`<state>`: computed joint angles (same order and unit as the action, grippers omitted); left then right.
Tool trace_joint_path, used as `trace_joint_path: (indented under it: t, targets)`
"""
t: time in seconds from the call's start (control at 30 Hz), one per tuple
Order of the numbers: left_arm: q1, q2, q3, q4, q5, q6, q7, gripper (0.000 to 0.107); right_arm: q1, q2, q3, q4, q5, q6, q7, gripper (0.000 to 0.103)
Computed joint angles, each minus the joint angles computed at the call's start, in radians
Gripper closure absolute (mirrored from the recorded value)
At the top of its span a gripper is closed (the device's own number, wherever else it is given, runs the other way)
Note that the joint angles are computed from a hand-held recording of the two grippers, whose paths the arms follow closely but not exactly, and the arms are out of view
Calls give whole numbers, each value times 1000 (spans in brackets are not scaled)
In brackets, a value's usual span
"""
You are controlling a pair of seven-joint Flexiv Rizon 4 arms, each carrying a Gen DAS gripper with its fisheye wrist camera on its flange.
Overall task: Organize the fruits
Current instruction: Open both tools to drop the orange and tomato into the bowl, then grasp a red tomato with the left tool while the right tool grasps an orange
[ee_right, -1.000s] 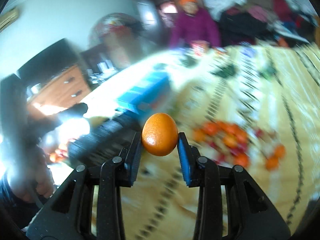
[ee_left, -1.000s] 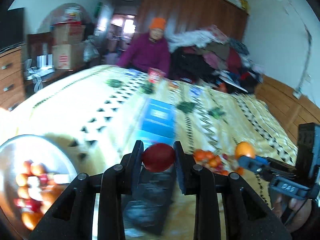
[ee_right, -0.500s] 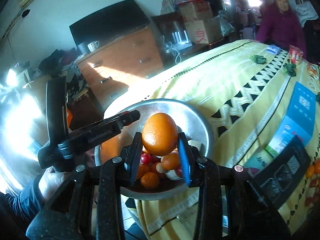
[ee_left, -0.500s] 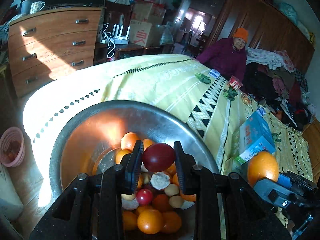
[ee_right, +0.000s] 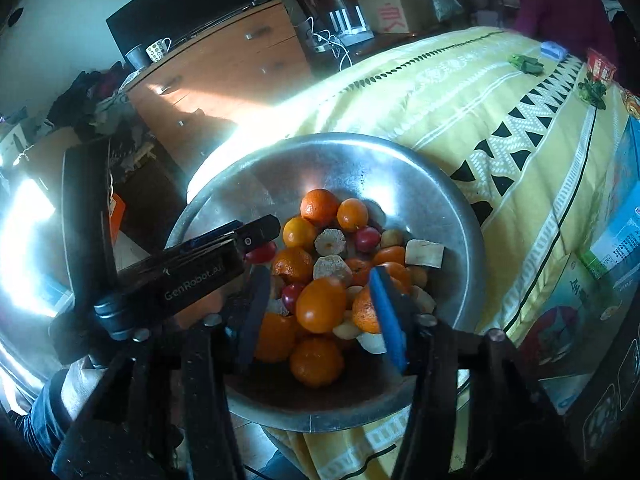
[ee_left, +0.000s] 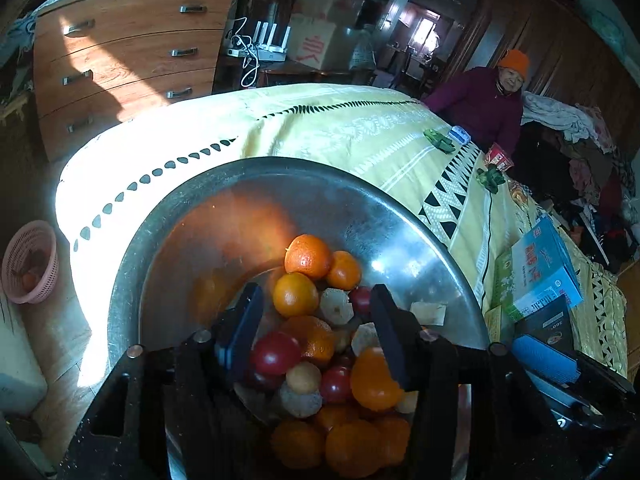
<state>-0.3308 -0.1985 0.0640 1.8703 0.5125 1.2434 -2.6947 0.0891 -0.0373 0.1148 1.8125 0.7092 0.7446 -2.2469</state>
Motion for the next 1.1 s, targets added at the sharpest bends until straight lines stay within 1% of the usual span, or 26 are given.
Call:
trace_joint_path:
  t: [0.03,0.13,0.23,0.3,0.37,0.47,0.5,0.53,0.57,0.6,0.63,0.67,0.73,0.77,0.8,0.83,0.87,0.97,1.03,1.1]
  targets:
    - [-3,2,3,-7,10,-8,-5,48,-6,21,0,9,12,3,-13,44]
    - [-21,13,9,-31,61,-25,-50,48,-22,113,-23,47,93,-1,-109,44]
    - [-55,23,-2,-97,163,-49,-102,48,-35,234,-88,115,173,-27,-221,42]
    - [-81,21,-26,-155,233,-58,-106,47,-42,291,-125,170,179,6,-261,39]
    - [-110,6,-55,-221,280,-65,-86,44,-61,337,-164,227,165,42,-264,38]
    - [-153,-49,-97,-325,292,-1,-6,44,-95,364,-230,292,123,65,-227,38]
    - [-172,-76,-113,-366,286,21,35,44,-108,364,-246,310,104,78,-215,38]
    - [-179,-108,-136,-399,255,55,85,43,-124,361,-262,324,82,87,-197,38]
    - [-177,-144,-170,-428,209,92,145,41,-144,354,-283,336,58,89,-178,38]
    - [-167,-190,-223,-456,150,129,226,40,-158,344,-296,341,39,90,-164,38]
    - [-157,-233,-274,-480,95,147,299,39,-176,331,-310,346,21,95,-146,38]
    - [-147,-288,-337,-514,36,144,385,39,-194,316,-331,346,13,91,-133,38]
    - [-141,-406,-440,-593,-61,107,527,39,-225,292,-355,341,5,82,-124,38]
    - [-146,-467,-475,-640,-101,78,580,39,-242,279,-365,335,3,81,-122,38]
    - [-157,-516,-488,-678,-131,47,614,40,-257,270,-374,328,7,71,-121,38]
    - [-174,-573,-497,-733,-162,-4,653,40,-272,264,-382,322,12,58,-125,38]
    - [-194,-636,-503,-805,-193,-67,697,45,-286,249,-392,313,22,50,-133,38]
    - [-253,-797,-484,-1013,-275,-226,773,51,-332,202,-412,278,52,5,-155,38]
    - [-296,-876,-437,-1135,-305,-309,782,55,-364,162,-422,250,71,-22,-174,38]
    - [-329,-961,-409,-1274,-348,-390,799,56,-396,125,-424,224,86,-45,-187,38]
